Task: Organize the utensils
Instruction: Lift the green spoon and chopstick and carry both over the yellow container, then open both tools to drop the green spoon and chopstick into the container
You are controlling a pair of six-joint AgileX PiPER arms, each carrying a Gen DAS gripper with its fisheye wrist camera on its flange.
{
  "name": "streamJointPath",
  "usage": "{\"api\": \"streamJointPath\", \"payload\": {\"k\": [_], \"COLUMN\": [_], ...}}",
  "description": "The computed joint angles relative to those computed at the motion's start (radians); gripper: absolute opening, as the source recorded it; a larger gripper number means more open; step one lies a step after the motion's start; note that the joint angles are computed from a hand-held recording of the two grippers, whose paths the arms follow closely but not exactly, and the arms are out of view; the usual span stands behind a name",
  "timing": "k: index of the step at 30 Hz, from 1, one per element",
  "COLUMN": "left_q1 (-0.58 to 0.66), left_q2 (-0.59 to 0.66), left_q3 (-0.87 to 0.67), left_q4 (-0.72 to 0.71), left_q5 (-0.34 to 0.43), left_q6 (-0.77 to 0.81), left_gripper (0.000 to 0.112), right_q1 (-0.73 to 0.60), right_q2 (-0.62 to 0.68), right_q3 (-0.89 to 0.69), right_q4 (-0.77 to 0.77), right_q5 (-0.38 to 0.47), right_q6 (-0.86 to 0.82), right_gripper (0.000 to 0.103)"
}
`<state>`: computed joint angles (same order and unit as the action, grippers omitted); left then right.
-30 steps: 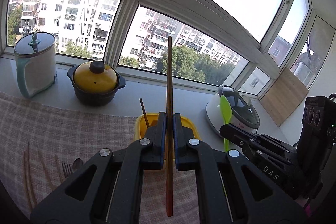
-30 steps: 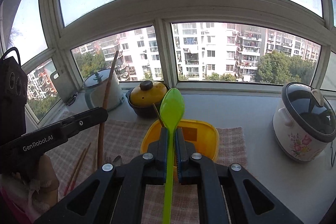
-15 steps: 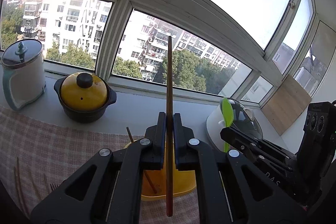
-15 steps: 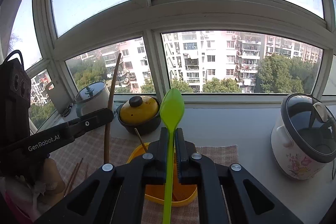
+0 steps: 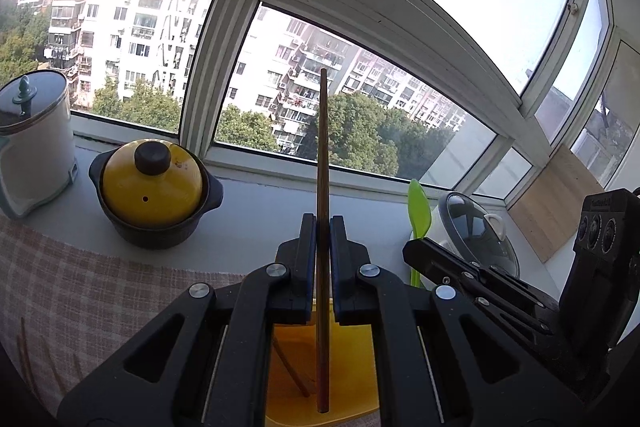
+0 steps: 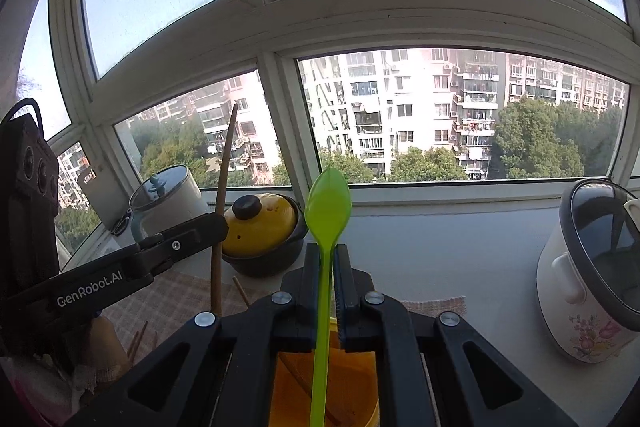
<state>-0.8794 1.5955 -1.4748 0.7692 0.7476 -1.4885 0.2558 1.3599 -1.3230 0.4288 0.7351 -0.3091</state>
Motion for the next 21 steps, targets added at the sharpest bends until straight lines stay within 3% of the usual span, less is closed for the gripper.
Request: {"api": "streamJointPath", "payload": {"k": [13,21], "left_q1": [0.040,0.015], "left_q2": [0.034,0.016], "left_q3": [0.045,0.082], "left_q4": [-0.049,-0.063], "left_q5": [-0.076,-0.079], "left_q6": [0.016,0.019], "left_gripper": [0.004,0.004], "right_q1": [-0.001,-0.021], "right_q2": [0.097,0.079], "right_q3": [0.035,0.062], "right_q4": [0.015,0.019], "right_q5": [-0.031,0.014], "right_q6": [-0.027,-0.044], "right_gripper": [0.004,0.004]}}
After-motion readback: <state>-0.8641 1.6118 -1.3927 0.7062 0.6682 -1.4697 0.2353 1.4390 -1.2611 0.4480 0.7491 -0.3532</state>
